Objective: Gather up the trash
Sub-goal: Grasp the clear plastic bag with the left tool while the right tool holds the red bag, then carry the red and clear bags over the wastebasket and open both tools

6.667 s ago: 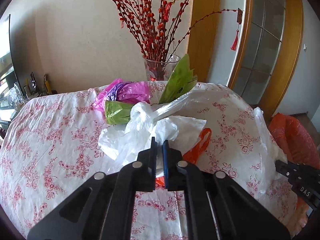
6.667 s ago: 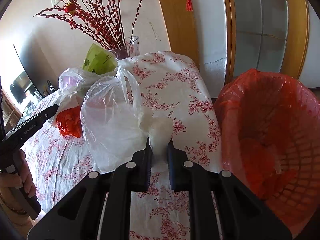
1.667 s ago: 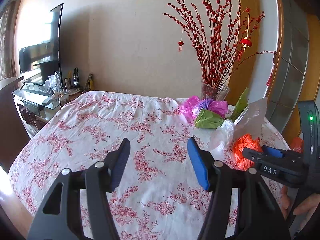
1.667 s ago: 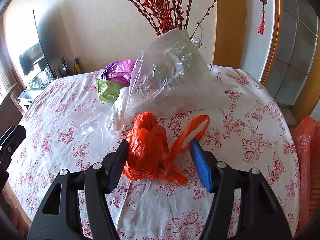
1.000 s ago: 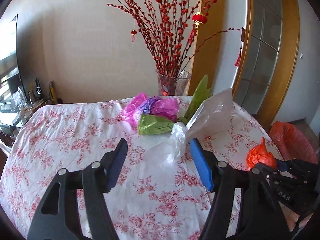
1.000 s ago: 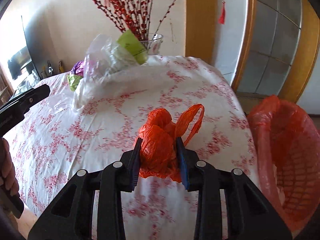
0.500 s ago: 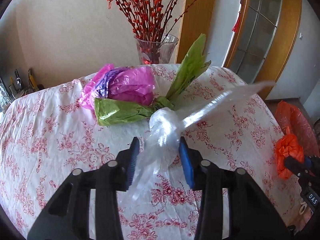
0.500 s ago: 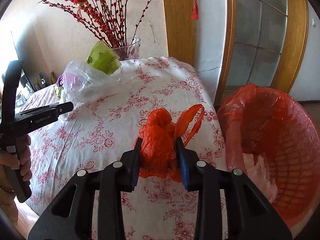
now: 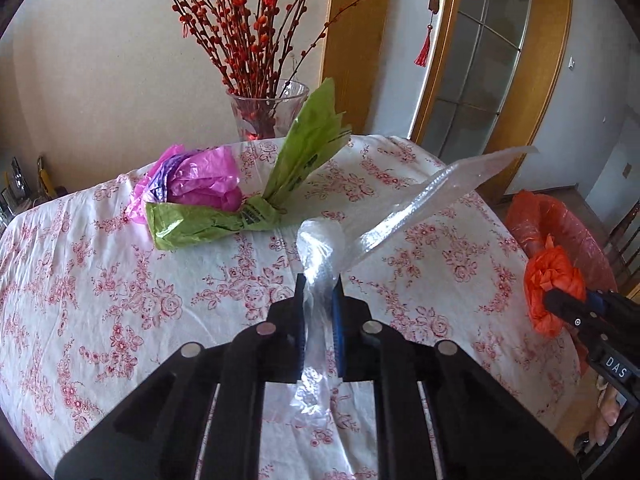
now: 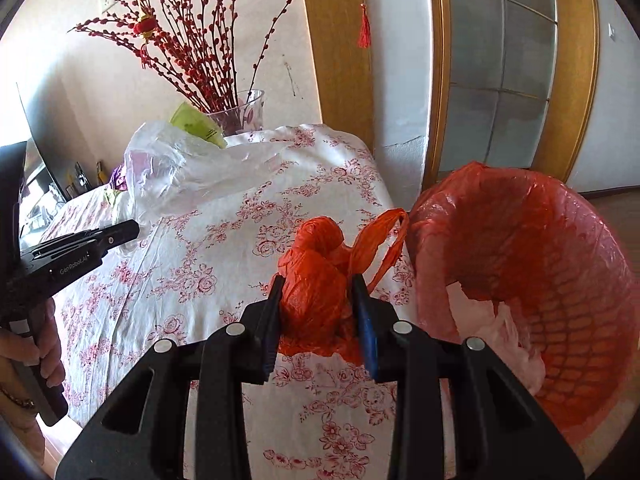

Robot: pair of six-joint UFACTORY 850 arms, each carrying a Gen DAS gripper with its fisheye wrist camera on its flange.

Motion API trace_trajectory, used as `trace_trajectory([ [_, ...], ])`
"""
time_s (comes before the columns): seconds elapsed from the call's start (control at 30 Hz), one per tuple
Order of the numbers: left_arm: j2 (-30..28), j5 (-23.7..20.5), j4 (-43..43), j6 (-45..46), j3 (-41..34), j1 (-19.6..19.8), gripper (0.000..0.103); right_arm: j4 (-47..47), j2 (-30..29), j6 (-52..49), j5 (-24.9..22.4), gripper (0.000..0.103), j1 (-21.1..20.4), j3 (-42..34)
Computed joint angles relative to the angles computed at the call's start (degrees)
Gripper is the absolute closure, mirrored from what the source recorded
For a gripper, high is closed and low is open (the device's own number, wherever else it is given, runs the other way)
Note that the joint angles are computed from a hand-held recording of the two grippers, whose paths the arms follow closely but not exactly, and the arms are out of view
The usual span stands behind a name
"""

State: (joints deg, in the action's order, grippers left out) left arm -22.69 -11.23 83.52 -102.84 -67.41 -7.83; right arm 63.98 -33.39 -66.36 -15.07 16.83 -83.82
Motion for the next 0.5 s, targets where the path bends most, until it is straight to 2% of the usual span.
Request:
trace_trajectory([
  [0.23,1.55,-1.18,4.23,-4.57,0.52,-2.39,0.091,6.80,2.31,-5.86,0.74,0.069,-1.95,2.61],
  [0.5,1.21,-2.03,4.63,-4.81,-1.47,-5.16,0.091,14.35,4.81,-12.62,1.48,0.069,-4.45,5.21],
])
